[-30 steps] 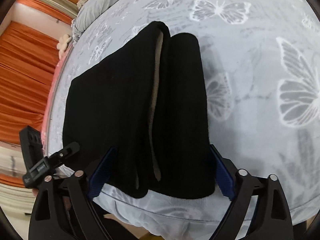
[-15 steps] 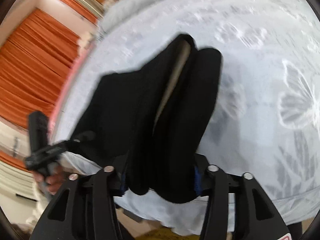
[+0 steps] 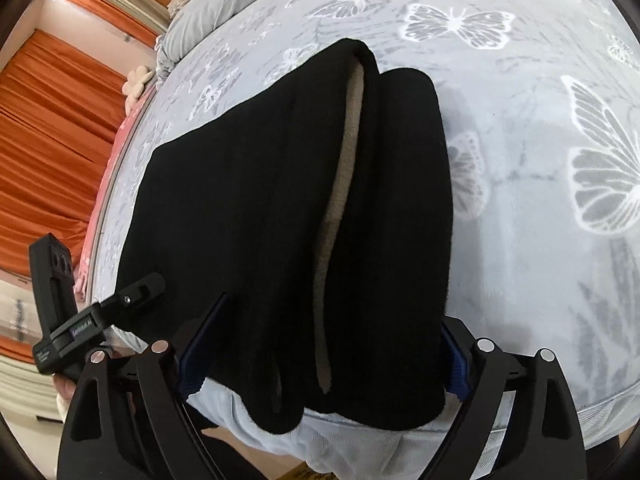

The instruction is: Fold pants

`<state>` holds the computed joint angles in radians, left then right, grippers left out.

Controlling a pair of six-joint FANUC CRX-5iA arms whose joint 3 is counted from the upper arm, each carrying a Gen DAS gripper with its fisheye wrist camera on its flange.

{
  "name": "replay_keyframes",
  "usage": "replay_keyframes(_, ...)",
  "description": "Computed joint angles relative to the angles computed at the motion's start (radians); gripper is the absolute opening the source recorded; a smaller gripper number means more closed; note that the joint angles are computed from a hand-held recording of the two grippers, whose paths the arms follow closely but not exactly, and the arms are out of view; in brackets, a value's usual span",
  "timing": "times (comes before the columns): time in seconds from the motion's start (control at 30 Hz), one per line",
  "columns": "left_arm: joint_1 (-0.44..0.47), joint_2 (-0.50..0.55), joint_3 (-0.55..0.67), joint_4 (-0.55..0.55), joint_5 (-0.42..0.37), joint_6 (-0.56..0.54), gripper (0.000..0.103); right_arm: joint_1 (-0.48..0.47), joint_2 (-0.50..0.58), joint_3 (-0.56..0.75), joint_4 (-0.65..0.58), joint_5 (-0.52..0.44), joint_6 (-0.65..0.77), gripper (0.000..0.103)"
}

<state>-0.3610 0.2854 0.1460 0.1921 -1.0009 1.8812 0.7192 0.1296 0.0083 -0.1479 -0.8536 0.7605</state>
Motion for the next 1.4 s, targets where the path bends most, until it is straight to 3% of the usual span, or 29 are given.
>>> replay_keyframes(0.13,-0.053,0.036,0.095,-0.111,-0.039,0.075,0.090,0.002,-0.003,-0.011,0.011,0.017,-0.009,0.088)
replay_keyframes(0.27,-0.080,0.049,0.136,-0.151,-0.059,0.115,0.082,0.004,-0.022,-0.038,0.020,0.033,-0.012,0.085)
replay_keyframes(0.37,-0.093,0.013,0.123,-0.190,-0.068,0.119,0.068,0.016,-0.038,-0.062,0.059,0.053,-0.027,0.069)
replay_keyframes(0.6,-0.116,0.012,0.160,-0.253,-0.074,0.118,0.041,0.042,-0.060,-0.087,0.127,0.079,-0.053,0.049)
replay_keyframes(1.13,-0.106,-0.114,0.065,-0.220,0.003,0.063,0.034,0.138,-0.130,-0.149,0.353,0.121,-0.180,0.043)
replay_keyframes(1.4,-0.095,-0.195,-0.029,-0.195,0.048,0.008,0.034,0.189,-0.223,-0.231,0.428,0.156,-0.276,0.042)
